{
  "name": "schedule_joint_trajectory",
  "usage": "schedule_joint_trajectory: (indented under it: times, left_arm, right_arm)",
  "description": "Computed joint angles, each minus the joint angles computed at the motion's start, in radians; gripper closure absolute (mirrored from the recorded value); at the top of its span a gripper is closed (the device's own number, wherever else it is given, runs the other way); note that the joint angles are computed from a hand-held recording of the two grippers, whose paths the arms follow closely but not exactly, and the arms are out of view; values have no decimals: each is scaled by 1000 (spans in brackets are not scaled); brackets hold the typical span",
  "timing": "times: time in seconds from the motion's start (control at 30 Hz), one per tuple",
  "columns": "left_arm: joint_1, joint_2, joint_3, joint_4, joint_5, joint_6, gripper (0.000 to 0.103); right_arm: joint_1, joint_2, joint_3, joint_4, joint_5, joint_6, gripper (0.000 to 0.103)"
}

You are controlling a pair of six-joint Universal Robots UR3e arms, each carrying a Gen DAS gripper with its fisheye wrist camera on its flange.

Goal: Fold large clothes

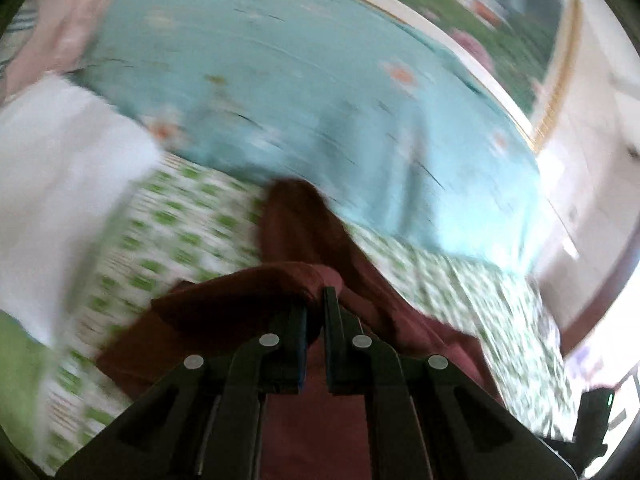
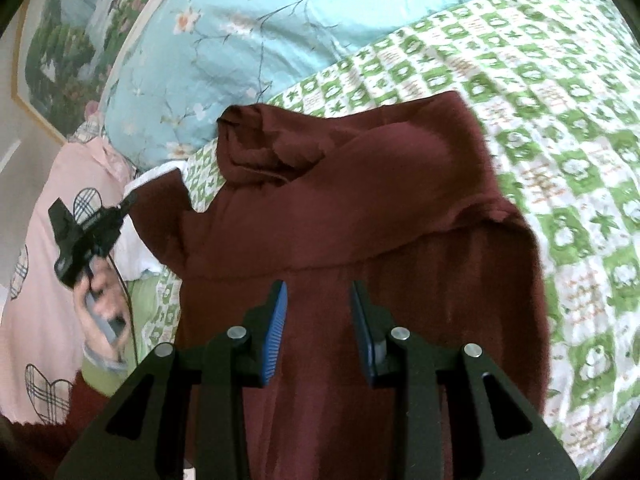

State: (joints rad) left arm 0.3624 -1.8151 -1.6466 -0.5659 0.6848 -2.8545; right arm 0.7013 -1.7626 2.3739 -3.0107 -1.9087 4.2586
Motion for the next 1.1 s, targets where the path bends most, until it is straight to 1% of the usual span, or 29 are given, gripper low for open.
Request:
schedule_joint_trajectory:
  times: [0.07,0.13,0.3,0.43,0.53,0.57,0.6,0.63,0.67,0.7,0.73,0.8,0.9,0.93,1.0,1.07,1.1]
  left_arm:
    - [-87,35,-78,51,35,8,98]
    - [-186,28,-111,96,78,1,98]
    - [-436,-93,-60,181,226,-58,98]
    - [-554,-211,24,182,317,-67,98]
    - [-596,-295,104,99,355,-47,96]
    - [-599,-303,113,60,362,-43,91]
    - [-592,-297,102,35,355,-38,83]
    - [-581,-278,71,26,340,-30,77]
    - [-559,-243,20,22,321,-14,63]
    - [-530,-194,-49,32,303,5,52]
    - [-503,-145,-114,48,289,21,49]
    - [-418,-17,-271,64,259,87,47]
    - [-281,139,-416,56,262,152,47]
    - [-234,181,-460,71,275,160,47]
    - [-146,233,-524,145,340,137,47]
    - [-68,228,-550,222,392,107,48]
    - [-46,206,-534,228,415,101,48]
  right_arm:
    - [10,-32,28,7,-18,22,69]
    - [23,-63,55,16,-40,47,69]
    - [50,-150,117,55,-92,109,69]
    - [58,-204,143,91,-116,134,69]
    - [49,-217,148,95,-112,134,69]
    - [44,-218,146,94,-108,132,67]
    - [40,-215,141,92,-106,128,65]
    - [37,-206,133,86,-106,119,56]
    - [38,-191,121,80,-110,111,48]
    - [32,-170,101,74,-107,86,46]
    - [22,-155,84,74,-97,66,46]
    - [-9,-105,43,58,-59,5,46]
    - [-51,37,-84,56,5,-115,46]
    - [-56,79,-127,67,11,-147,46]
    - [-58,185,-255,126,6,-230,46]
    - [-58,312,-421,226,-9,-334,46]
    - [-56,361,-487,270,-23,-373,46]
